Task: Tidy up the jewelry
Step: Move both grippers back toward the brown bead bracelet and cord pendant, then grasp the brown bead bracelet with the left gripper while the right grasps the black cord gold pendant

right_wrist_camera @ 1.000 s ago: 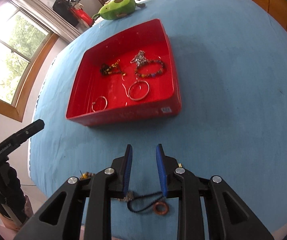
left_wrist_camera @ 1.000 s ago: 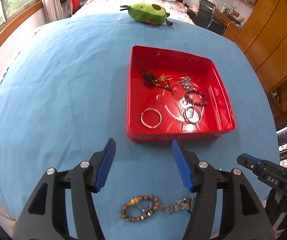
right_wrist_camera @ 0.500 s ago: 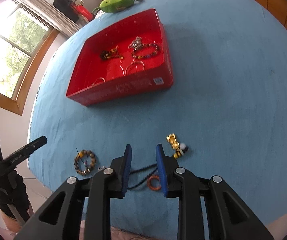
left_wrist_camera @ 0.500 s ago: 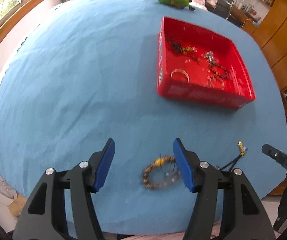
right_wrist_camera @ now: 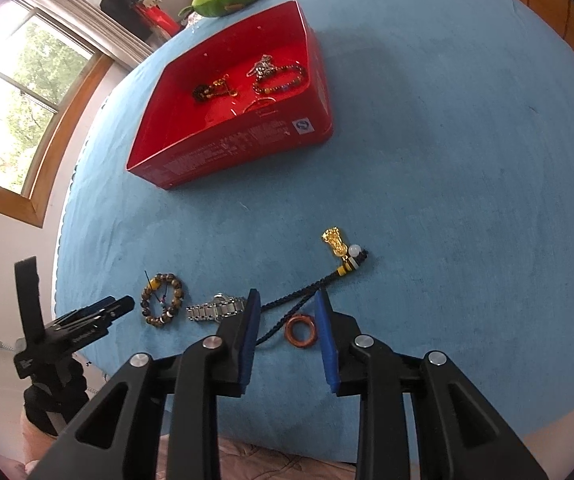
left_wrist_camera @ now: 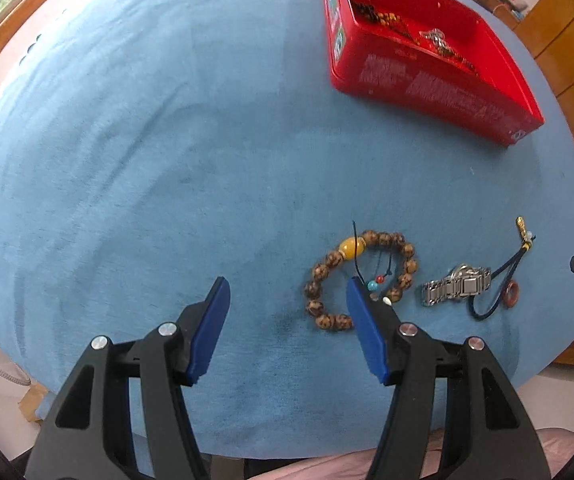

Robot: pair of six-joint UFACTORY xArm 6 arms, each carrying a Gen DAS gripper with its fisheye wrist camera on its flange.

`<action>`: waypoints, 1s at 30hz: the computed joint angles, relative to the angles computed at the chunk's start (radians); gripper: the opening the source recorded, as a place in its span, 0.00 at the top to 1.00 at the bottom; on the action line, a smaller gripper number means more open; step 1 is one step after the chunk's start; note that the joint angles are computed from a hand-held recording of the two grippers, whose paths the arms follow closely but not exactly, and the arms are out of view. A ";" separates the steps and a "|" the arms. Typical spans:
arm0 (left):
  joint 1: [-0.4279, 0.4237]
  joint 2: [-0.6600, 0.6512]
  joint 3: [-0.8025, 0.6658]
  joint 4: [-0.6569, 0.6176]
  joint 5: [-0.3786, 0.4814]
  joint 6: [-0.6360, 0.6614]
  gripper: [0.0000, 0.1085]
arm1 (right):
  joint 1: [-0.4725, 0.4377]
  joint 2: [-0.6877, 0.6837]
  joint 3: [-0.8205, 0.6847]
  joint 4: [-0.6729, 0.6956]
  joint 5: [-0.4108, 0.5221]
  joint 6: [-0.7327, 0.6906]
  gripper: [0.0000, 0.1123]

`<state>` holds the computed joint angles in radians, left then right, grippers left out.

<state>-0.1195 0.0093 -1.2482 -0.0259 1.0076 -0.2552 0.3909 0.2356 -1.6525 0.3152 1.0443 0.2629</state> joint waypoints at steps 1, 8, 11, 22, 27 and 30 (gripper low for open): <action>-0.002 0.003 0.004 -0.004 -0.003 0.004 0.45 | 0.000 0.000 0.002 0.001 0.000 0.000 0.75; -0.004 0.014 0.044 -0.021 -0.018 0.020 0.45 | 0.005 -0.006 0.016 -0.001 -0.005 0.006 0.75; -0.009 0.020 0.050 -0.032 -0.021 0.031 0.45 | 0.008 -0.006 0.022 -0.002 -0.005 0.010 0.75; -0.046 0.064 0.030 -0.002 -0.050 0.014 0.62 | -0.012 0.017 0.027 -0.019 -0.007 0.053 0.75; -0.064 0.081 0.016 -0.007 -0.059 0.010 0.85 | -0.032 0.050 0.018 0.006 0.008 0.084 0.75; -0.069 0.090 0.012 -0.013 -0.070 0.006 0.91 | -0.036 0.060 0.013 0.027 0.010 0.090 0.75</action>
<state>-0.1889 0.0993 -1.2359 -0.0394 0.9377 -0.2488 0.3549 0.2954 -1.6394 0.3427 1.0539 0.3526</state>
